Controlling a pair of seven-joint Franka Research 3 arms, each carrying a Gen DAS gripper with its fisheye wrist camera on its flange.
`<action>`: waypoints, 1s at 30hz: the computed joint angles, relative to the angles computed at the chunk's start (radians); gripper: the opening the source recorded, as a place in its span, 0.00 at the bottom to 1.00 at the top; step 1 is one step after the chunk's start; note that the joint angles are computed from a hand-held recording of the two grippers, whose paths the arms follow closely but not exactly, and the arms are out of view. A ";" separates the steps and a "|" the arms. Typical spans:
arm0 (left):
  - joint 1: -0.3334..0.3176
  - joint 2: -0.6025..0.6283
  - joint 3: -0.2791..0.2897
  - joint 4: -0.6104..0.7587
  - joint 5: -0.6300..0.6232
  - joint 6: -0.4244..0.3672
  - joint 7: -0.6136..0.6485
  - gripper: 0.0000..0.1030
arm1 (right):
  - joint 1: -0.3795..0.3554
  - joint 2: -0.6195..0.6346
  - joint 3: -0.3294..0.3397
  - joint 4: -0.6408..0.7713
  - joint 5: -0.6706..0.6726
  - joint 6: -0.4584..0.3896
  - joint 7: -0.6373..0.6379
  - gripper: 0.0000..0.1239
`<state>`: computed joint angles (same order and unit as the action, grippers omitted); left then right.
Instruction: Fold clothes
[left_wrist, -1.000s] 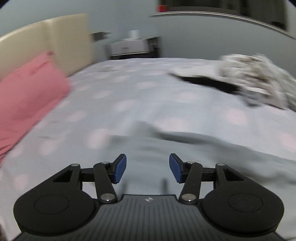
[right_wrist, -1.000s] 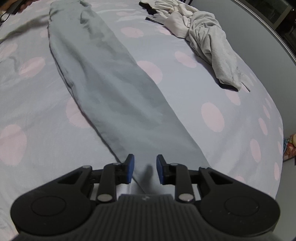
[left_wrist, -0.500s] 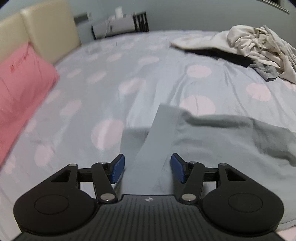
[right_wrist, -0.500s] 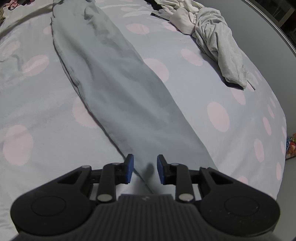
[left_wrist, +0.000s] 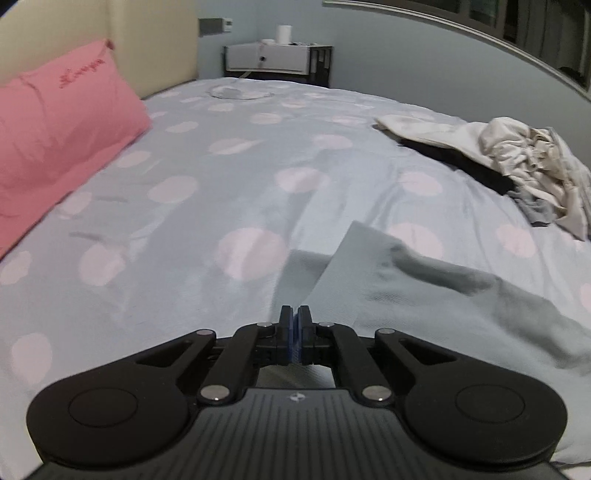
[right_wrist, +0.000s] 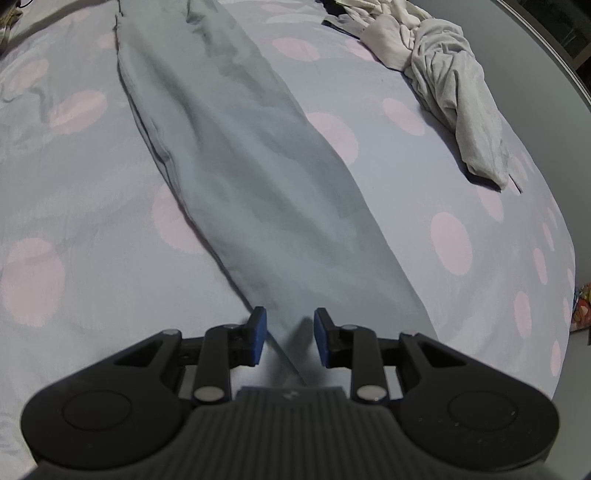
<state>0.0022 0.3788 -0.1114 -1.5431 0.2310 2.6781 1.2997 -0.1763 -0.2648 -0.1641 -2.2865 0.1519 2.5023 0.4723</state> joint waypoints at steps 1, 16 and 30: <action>-0.013 -0.011 0.018 -0.021 0.022 0.021 -0.039 0.01 | 0.001 0.001 0.001 0.003 0.001 -0.001 0.001 0.25; -0.121 0.026 0.126 0.039 0.355 0.009 -0.328 0.19 | -0.007 -0.034 -0.002 -0.017 -0.006 -0.004 0.004 0.25; 0.011 0.332 -0.108 0.526 -0.122 -0.211 0.188 0.37 | -0.013 -0.050 0.003 -0.009 -0.036 -0.062 0.017 0.25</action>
